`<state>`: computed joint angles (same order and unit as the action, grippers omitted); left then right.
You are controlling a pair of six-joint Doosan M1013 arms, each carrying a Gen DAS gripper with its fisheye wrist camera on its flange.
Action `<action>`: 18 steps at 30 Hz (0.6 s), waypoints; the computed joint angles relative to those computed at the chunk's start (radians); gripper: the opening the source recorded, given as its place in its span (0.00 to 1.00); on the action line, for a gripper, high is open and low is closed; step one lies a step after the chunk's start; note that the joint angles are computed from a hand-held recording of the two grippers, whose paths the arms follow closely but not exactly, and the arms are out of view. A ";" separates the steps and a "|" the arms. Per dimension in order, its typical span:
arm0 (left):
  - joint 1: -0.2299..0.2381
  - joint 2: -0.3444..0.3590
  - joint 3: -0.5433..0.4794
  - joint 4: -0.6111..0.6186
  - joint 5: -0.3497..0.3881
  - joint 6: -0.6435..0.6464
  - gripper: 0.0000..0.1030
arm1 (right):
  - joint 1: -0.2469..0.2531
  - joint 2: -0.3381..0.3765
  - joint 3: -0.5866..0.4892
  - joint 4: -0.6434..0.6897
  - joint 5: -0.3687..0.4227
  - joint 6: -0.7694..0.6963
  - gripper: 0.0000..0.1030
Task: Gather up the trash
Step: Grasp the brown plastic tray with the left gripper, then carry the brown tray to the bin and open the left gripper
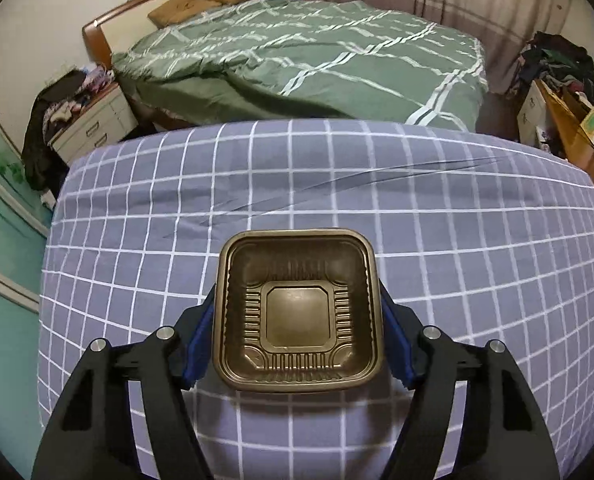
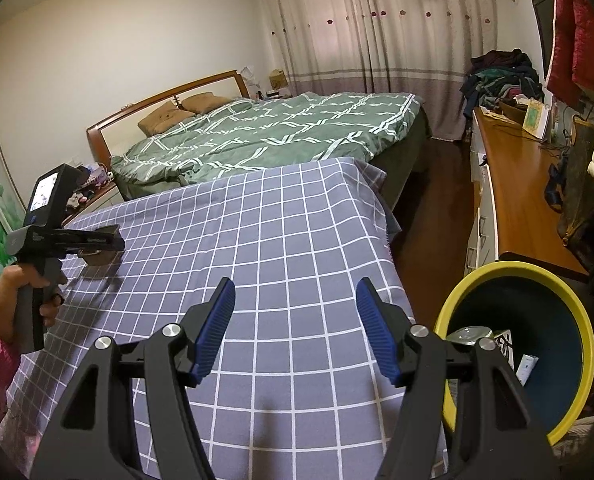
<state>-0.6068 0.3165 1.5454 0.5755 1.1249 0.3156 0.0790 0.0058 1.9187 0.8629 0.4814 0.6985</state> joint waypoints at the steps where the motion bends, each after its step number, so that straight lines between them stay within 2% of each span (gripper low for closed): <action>1: -0.007 -0.002 -0.003 0.005 -0.001 0.002 0.67 | -0.001 -0.001 0.000 -0.001 -0.002 0.002 0.58; 6: -0.060 -0.009 -0.031 0.018 -0.029 0.035 0.67 | -0.004 -0.017 0.007 -0.046 -0.050 0.040 0.58; 8: -0.083 -0.007 -0.050 0.015 -0.041 0.064 0.67 | -0.024 -0.039 0.023 -0.005 -0.061 0.008 0.58; 11: -0.120 0.009 -0.091 0.006 -0.062 0.124 0.67 | -0.075 -0.085 0.063 0.051 -0.044 -0.047 0.58; 18: -0.210 0.094 -0.235 -0.063 -0.124 0.294 0.67 | -0.225 -0.195 0.159 0.003 0.010 -0.056 0.58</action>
